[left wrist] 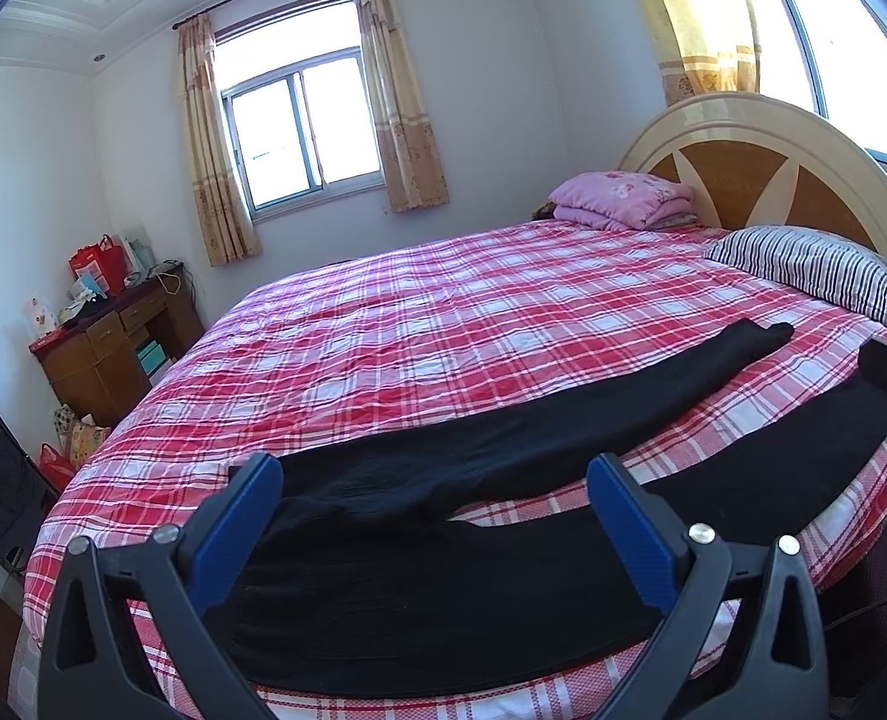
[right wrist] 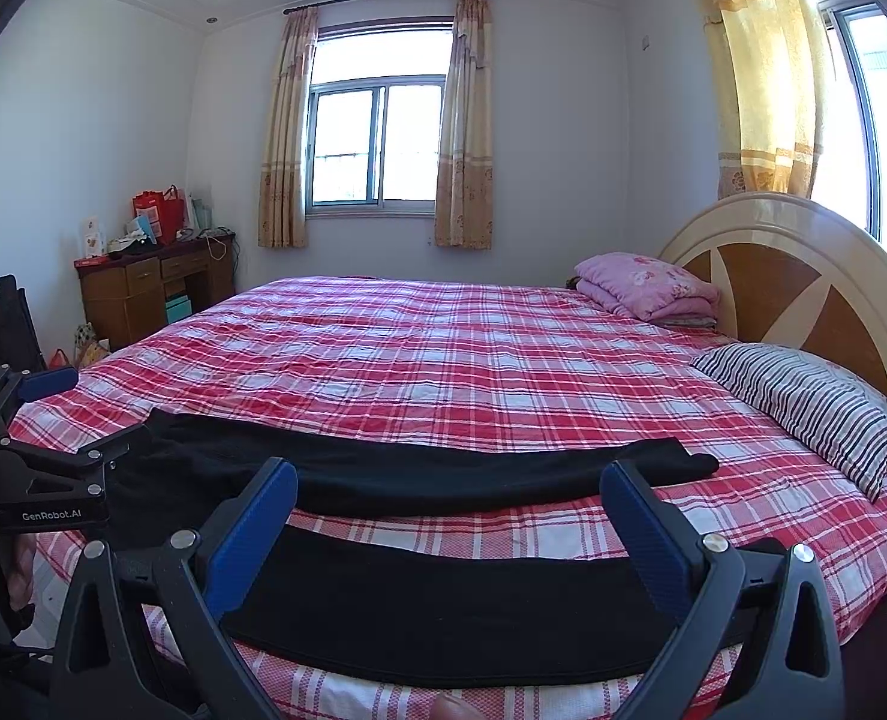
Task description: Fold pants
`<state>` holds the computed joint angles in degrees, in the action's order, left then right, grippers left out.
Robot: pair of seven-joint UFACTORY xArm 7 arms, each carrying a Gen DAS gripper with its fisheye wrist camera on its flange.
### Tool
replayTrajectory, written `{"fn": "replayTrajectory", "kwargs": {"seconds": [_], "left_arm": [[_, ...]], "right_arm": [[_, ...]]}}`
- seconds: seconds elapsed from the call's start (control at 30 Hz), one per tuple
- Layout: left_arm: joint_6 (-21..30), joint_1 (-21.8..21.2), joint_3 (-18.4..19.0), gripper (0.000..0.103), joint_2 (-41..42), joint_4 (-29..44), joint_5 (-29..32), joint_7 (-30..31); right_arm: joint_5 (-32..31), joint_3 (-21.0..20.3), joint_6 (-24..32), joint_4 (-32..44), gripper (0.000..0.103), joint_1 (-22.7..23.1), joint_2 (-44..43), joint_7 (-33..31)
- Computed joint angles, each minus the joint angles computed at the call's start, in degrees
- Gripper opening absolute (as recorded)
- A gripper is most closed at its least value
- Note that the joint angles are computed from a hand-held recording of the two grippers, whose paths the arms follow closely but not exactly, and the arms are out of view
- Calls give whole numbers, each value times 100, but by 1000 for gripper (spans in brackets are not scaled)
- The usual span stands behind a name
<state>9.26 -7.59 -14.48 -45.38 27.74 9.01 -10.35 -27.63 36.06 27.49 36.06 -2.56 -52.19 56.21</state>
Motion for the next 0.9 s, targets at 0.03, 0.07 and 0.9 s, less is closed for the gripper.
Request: {"fn": "replayTrajectory", "kwargs": {"seconds": [0.03, 0.07, 0.9], "left_arm": [[-3, -1, 5, 103, -2, -3, 0, -1], [-7, 2, 8, 103, -3, -5, 0, -3], [60, -43, 40, 103, 20, 20, -31, 8]], "right_arm": [[-2, -1, 1, 0, 102, 1, 1, 2], [-4, -2, 1, 0, 102, 2, 1, 3], [-51, -31, 64, -12, 102, 47, 48, 17]]}}
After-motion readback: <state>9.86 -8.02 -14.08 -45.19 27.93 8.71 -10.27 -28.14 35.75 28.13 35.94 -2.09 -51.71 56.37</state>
